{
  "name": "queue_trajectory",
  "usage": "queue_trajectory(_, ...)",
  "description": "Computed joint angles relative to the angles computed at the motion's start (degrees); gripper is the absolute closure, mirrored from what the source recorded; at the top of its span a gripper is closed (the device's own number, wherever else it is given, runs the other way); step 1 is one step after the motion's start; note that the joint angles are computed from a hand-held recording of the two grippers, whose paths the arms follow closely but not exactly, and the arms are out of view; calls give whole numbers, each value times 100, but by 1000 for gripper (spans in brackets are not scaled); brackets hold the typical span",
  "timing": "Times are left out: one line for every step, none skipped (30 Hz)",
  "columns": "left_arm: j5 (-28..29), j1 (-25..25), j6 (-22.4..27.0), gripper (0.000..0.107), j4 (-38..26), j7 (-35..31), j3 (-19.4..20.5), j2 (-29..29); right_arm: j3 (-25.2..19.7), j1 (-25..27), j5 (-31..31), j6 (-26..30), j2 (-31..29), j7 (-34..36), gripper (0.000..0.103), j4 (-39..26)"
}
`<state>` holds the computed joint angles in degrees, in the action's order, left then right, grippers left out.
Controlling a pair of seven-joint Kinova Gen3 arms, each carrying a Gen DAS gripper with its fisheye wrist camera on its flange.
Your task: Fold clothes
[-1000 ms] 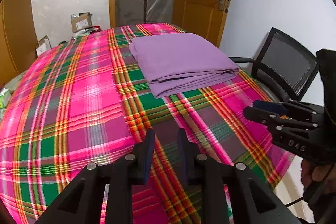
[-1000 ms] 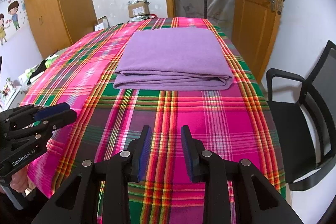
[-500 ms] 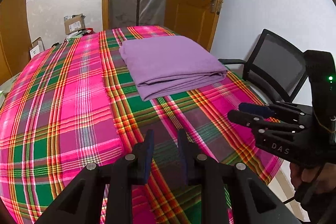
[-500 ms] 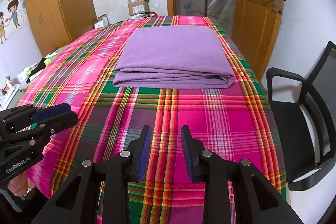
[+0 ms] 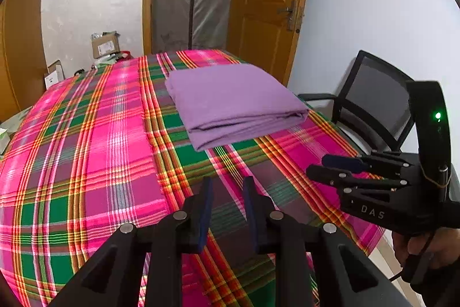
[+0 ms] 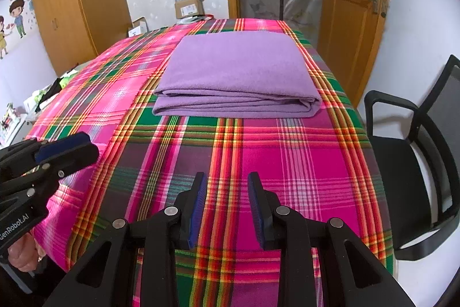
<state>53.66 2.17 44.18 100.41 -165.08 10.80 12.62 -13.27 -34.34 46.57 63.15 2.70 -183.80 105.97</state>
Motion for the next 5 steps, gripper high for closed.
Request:
queue_trajectory(33, -10, -1, 85, 4, -13, 1, -4, 2, 4, -5, -6, 3, 7, 73, 2)
queue_trajectory(69, -20, -3, 85, 10, -29, 1, -8, 4, 6, -7, -10, 3, 14, 73, 2)
queue_trajectory(99, -27, -7, 85, 16, -43, 0, -12, 7, 11, -11, -15, 1, 23, 73, 5)
queue_trajectory(101, -18, -25, 85, 21, -48, -1, -15, 10, 17, -19, -17, 2, 36, 73, -1)
queue_trajectory(87, -7, -24, 85, 14, -35, -4, -7, 11, 19, -21, -19, 3, 38, 73, -3)
